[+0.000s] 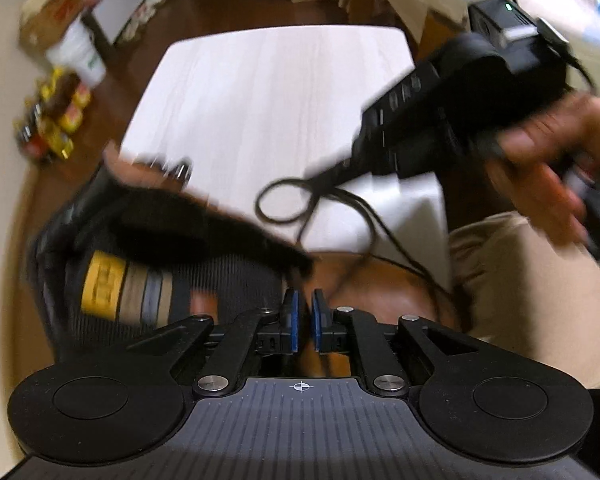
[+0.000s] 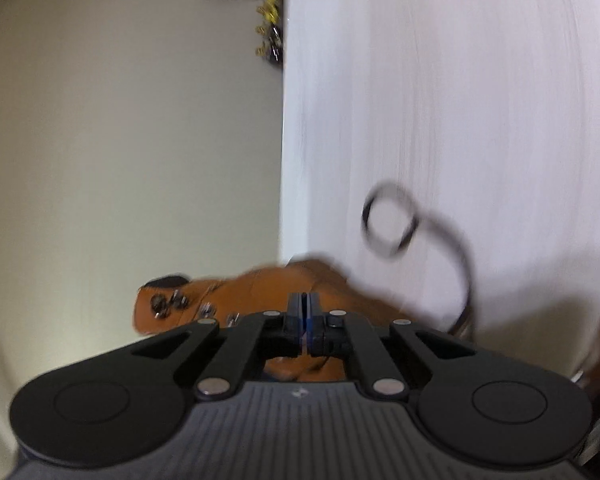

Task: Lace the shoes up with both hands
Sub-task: 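Pull the lace through with the left tool while the right tool holds the boot, then pull the dark brown lace long away from the boot with the left tool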

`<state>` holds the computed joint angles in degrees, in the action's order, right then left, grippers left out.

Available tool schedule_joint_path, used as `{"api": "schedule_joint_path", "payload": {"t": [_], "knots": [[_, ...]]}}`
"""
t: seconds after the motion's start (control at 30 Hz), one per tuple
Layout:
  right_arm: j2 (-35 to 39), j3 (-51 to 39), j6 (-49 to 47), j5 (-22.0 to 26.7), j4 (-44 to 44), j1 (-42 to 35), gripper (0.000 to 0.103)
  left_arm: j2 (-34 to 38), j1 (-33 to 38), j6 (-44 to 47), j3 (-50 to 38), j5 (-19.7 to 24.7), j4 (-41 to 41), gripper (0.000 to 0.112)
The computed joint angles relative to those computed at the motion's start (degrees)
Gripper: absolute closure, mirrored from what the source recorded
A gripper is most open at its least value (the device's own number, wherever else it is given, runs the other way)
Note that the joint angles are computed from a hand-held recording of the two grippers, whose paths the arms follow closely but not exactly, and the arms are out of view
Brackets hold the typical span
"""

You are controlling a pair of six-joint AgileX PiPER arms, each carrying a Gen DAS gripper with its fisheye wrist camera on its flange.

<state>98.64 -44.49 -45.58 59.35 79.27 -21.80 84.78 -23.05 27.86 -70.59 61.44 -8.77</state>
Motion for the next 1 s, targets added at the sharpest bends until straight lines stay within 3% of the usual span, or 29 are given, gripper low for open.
{"api": "schedule_joint_path", "payload": {"t": [0.1,0.2,0.3,0.43,0.6,0.8,0.87,1.0], "knots": [[-3.12,-6.16,2.49,-5.97,-9.62,-0.76,0.101,-5.32,3.78,1.23,2.97,3.16,0.12,0.103],[-4.75,-14.96,6.7,-15.41,-25.24,-0.36,0.101,-8.29,5.65,-0.19,7.63,3.05,3.27,0.098],[-5.05,-19.38,11.47,-26.34,-40.42,2.29,0.1,-9.37,6.06,-1.05,11.2,0.48,4.32,0.093],[-2.8,-23.28,17.66,-35.6,-54.69,5.83,0.1,-9.85,1.94,-4.16,16.76,-6.4,8.13,0.093],[-1.41,-23.89,15.96,-34.84,-55.09,9.84,0.1,-10.01,-1.15,-9.31,20.53,-10.52,13.05,0.093],[-2.8,-24.63,15.87,-30.11,-53.3,10.74,0.1,-17.76,1.86,-14.33,24.37,-3.87,16.25,0.093],[-4.58,-23.33,14.67,-28.06,-51.61,9.72,0.1,-21.98,5.94,-13.51,26.28,0.99,17.68,0.093],[-8.75,-18.18,16.7,-26.83,-51.68,11.71,0.1,-27.01,14.88,-7.01,30.46,3.84,19.06,0.093]]}}
